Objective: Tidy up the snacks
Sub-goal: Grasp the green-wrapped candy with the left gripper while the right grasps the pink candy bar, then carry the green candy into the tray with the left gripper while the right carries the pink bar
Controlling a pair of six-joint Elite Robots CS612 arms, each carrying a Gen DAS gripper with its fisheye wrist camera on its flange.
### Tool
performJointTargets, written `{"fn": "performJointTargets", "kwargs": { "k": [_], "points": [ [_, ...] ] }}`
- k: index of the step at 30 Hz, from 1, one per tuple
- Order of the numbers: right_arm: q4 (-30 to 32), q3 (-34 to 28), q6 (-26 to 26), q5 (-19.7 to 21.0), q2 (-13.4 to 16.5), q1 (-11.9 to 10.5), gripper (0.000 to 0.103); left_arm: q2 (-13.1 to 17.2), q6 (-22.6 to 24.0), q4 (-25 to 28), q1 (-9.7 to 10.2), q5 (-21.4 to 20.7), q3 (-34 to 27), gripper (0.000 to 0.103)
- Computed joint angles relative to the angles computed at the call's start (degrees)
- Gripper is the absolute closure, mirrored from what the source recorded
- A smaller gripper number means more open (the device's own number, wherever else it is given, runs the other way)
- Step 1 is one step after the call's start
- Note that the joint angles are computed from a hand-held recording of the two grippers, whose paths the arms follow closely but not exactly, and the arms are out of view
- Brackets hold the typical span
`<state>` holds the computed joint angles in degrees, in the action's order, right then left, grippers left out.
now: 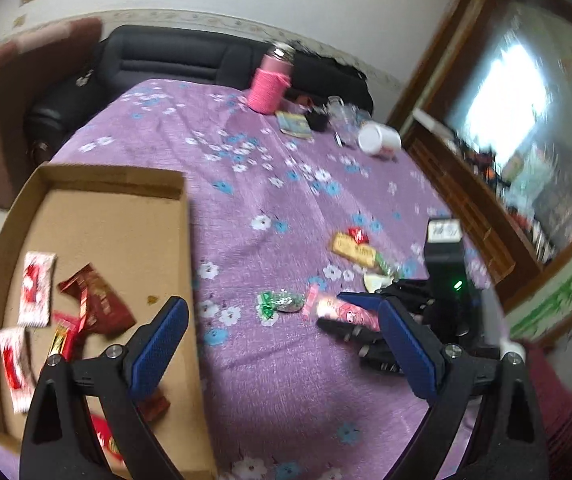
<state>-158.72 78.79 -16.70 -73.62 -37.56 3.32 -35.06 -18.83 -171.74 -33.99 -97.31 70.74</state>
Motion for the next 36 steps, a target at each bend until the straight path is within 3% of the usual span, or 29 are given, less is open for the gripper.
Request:
{"fn": "performJointTargets", "kwargs": {
  "k": [4,6,10,13,15,17,25,27,28,30,36],
  "points": [
    [-1.30,1.46,4.05,1.24,-0.51,-0.88,0.078,2.40,7.95,8.25,-1.01,0.86,-5.11,0.009],
    [-2.95,3.22,6.91,2.14,-1.20,-1.64,0.078,3.34,12.68,11.32,-1.66,2.04,-7.17,0.015],
    [-5.37,5.75,10.40,3.91,-2.29,-2.84,0.078,5.39,19.66,16.22,-2.29,2.54,-11.39,0.018],
    [-6.70,6.88,12.75,5.93,-2.69,-3.68,0.078,7.07,23.27,21.34,-2.58,2.96,-15.01,0.034],
    [-7.50,7.26,14.26,6.54,-2.75,-4.11,0.078,8.01,25.22,24.93,-2.75,3.29,-16.98,0.051],
    [-7.88,7.33,15.42,7.14,-2.63,-4.39,0.078,8.73,26.90,27.11,-3.15,5.31,-18.14,0.052],
    [-8.87,7.98,17.09,9.16,-2.73,-4.84,0.077,10.72,26.77,31.31,-3.29,7.91,-21.54,0.053],
    [-9.24,8.09,17.53,9.52,-2.77,-4.88,0.077,10.75,26.33,32.12,-2.94,5.04,-21.63,0.078],
    [-9.48,8.20,17.72,9.62,-2.80,-4.91,0.077,10.61,26.04,32.30,-2.89,4.55,-21.50,0.078],
    [-9.92,8.42,18.05,9.60,-2.93,-4.87,0.077,9.97,25.84,30.83,-3.23,6.35,-20.08,0.078],
    [-11.00,9.01,18.79,9.52,-3.62,-4.45,0.077,7.36,18.47,24.12,-2.20,1.85,-14.97,0.078]
  ]
}}
